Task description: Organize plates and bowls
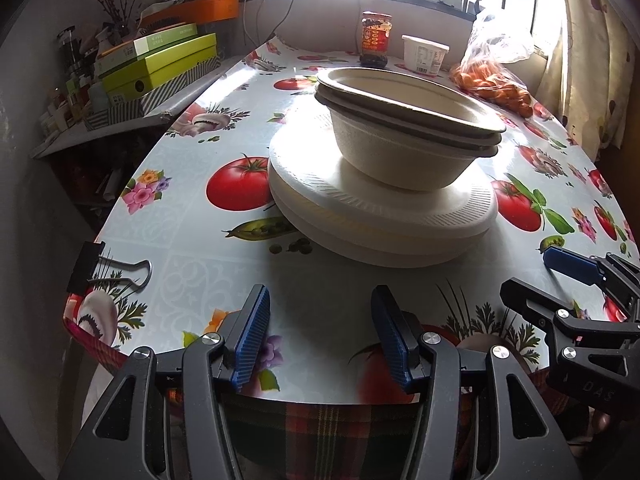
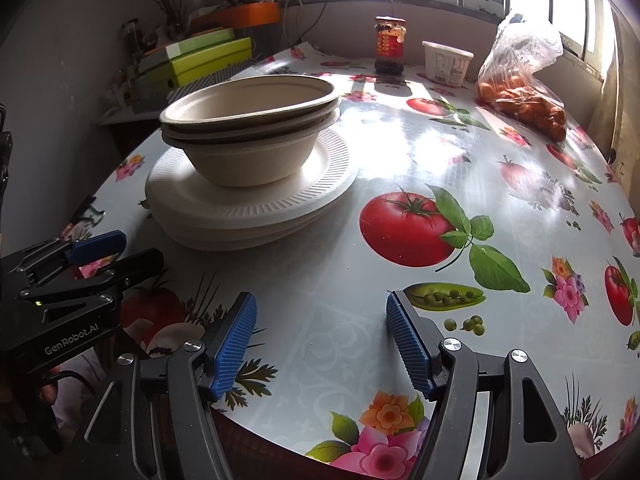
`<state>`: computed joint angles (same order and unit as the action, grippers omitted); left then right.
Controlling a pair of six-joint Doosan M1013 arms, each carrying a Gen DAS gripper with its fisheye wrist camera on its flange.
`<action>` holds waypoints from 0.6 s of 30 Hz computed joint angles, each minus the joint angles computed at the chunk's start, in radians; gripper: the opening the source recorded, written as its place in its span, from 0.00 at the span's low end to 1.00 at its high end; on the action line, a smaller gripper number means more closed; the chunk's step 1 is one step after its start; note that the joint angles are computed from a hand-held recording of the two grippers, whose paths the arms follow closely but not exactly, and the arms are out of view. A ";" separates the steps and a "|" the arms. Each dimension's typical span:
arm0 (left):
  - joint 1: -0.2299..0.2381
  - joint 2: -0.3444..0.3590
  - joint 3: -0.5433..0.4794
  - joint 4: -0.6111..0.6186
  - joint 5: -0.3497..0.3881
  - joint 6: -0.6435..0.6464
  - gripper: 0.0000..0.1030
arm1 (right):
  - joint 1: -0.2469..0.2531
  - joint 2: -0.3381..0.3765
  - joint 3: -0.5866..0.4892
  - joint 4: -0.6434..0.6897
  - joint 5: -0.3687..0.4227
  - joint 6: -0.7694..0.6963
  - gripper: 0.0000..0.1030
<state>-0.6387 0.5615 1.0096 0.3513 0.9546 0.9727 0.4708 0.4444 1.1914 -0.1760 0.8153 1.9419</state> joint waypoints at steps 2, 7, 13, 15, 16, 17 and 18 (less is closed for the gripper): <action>0.001 -0.001 0.002 0.000 -0.004 -0.004 0.53 | 0.000 0.000 0.001 -0.001 -0.001 0.000 0.67; -0.002 0.002 -0.002 0.010 0.000 -0.020 0.55 | 0.001 0.003 -0.004 -0.009 0.007 0.004 0.68; -0.004 0.005 -0.006 0.017 0.003 -0.030 0.57 | 0.003 0.007 -0.011 -0.019 0.012 0.010 0.69; -0.003 0.005 -0.005 0.016 0.002 -0.030 0.57 | 0.003 0.007 -0.010 -0.019 0.012 0.011 0.69; -0.003 0.005 -0.005 0.016 0.002 -0.030 0.57 | 0.003 0.007 -0.010 -0.019 0.012 0.011 0.69; -0.004 0.005 -0.005 0.017 0.002 -0.029 0.57 | 0.003 0.007 -0.010 -0.018 0.012 0.011 0.69; -0.004 0.005 -0.005 0.017 0.002 -0.029 0.57 | 0.002 0.007 -0.010 -0.017 0.011 0.012 0.69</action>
<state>-0.6422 0.5663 1.0043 0.3680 0.9569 0.9434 0.4732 0.4518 1.1809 -0.1934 0.8268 1.9542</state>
